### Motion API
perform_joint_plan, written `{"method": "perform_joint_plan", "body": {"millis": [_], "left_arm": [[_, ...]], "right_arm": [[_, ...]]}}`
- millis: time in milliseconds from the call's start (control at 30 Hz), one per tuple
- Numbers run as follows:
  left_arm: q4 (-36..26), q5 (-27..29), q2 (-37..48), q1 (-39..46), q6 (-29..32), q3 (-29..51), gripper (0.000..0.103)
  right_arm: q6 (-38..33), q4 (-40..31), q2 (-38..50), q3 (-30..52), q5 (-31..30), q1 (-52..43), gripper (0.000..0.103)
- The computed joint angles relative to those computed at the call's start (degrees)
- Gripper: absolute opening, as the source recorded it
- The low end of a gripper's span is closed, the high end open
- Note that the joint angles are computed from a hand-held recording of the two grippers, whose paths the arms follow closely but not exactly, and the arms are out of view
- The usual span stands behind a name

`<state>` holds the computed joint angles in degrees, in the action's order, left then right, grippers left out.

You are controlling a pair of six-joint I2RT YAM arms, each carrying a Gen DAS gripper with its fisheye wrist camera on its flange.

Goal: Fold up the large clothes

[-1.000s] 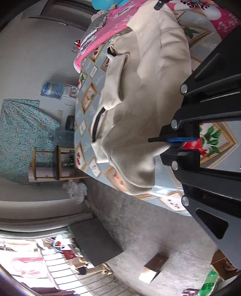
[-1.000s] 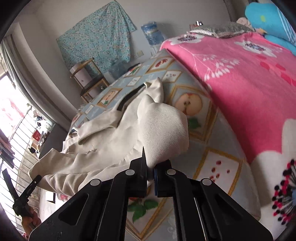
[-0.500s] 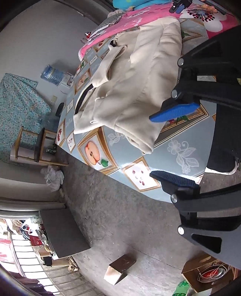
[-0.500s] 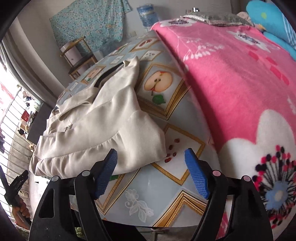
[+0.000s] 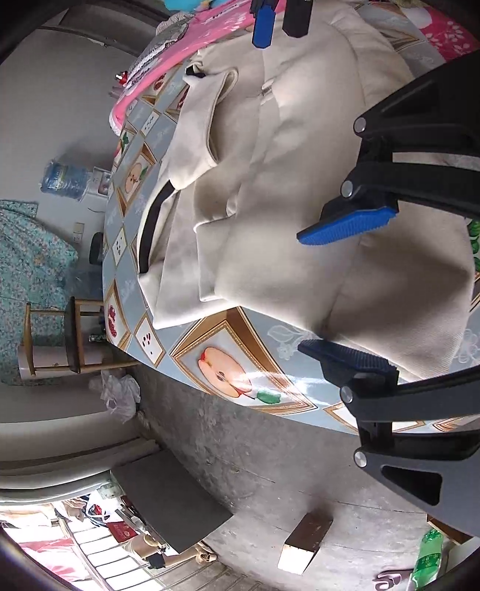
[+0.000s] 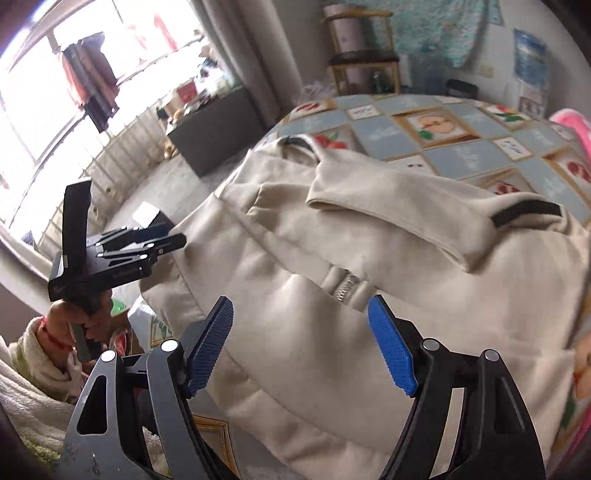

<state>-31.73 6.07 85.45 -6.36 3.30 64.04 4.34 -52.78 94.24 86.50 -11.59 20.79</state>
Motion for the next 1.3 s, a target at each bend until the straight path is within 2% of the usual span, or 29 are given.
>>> {"method": "perform_joint_plan", "body": {"millis": [133, 167, 233, 267, 300, 433, 567, 667, 767, 833, 933, 1000, 1100, 1200, 1300], "left_arm": [[0.2, 0.5, 1.9, 0.0, -0.3, 1.4, 0.035], [0.2, 0.7, 2.1, -0.1, -0.2, 1.6, 0.029], [0.2, 0.8, 2.3, -0.2, 0.4, 2.0, 0.022], [0.4, 0.6, 2.3, -0.4, 0.6, 1.9, 0.018], [0.8, 0.6, 2.1, -0.5, 0.9, 1.7, 0.015], [2.5, 0.0, 0.5, -0.8, 1.7, 0.5, 0.006], [4.1, 0.0, -2.4, -0.2, 0.8, 0.5, 0.006], [3.0, -0.2, -0.1, -0.1, 0.4, 2.6, 0.007], [1.4, -2.7, 3.8, -1.5, 1.0, 4.1, 0.01], [2.6, -4.9, 4.4, -2.5, 1.4, 3.4, 0.011], [3.1, -6.2, 4.4, -3.1, 1.4, 2.8, 0.012], [3.2, -7.6, 4.3, -3.7, 1.7, 2.6, 0.012], [4.0, -9.6, 4.0, -4.7, 2.4, 1.8, 0.012], [4.3, -10.4, 4.0, -5.0, 2.8, 1.7, 0.012], [4.2, -10.9, 4.3, -5.1, 2.8, 1.9, 0.012]], "right_arm": [[-3.5, -5.6, 8.4, 6.9, 0.2, 1.3, 0.058], [-4.2, -6.7, 9.7, 8.0, 1.1, 1.7, 0.051], [-5.3, -6.9, 9.8, 8.4, 4.6, 2.6, 0.034], [-5.8, -7.8, 9.9, 9.2, 5.2, 2.7, 0.013], [-5.8, -8.4, 9.7, 9.8, 5.0, 2.8, 0.005], [-7.3, -6.3, 6.1, 9.7, 14.2, 6.7, 0.005], [-8.5, -2.9, 4.4, 9.7, 22.9, 10.2, 0.005], [-9.7, -0.1, 6.5, 7.7, 26.6, 10.9, 0.005], [-10.4, 2.9, 9.3, 3.7, 27.0, 9.8, 0.005], [-10.1, 7.0, 8.9, 0.6, 27.3, 9.8, 0.005], [-6.7, 5.5, 6.2, 0.3, 25.1, 8.6, 0.008], [-3.7, 4.5, 1.3, -1.2, 22.2, 6.2, 0.019], [0.4, 2.7, -8.1, -4.7, 21.5, 0.8, 0.038], [1.6, -0.8, -15.9, -8.4, 21.2, -7.8, 0.048], [-0.3, -3.3, -19.0, -11.4, 21.5, -15.9, 0.049]]}}
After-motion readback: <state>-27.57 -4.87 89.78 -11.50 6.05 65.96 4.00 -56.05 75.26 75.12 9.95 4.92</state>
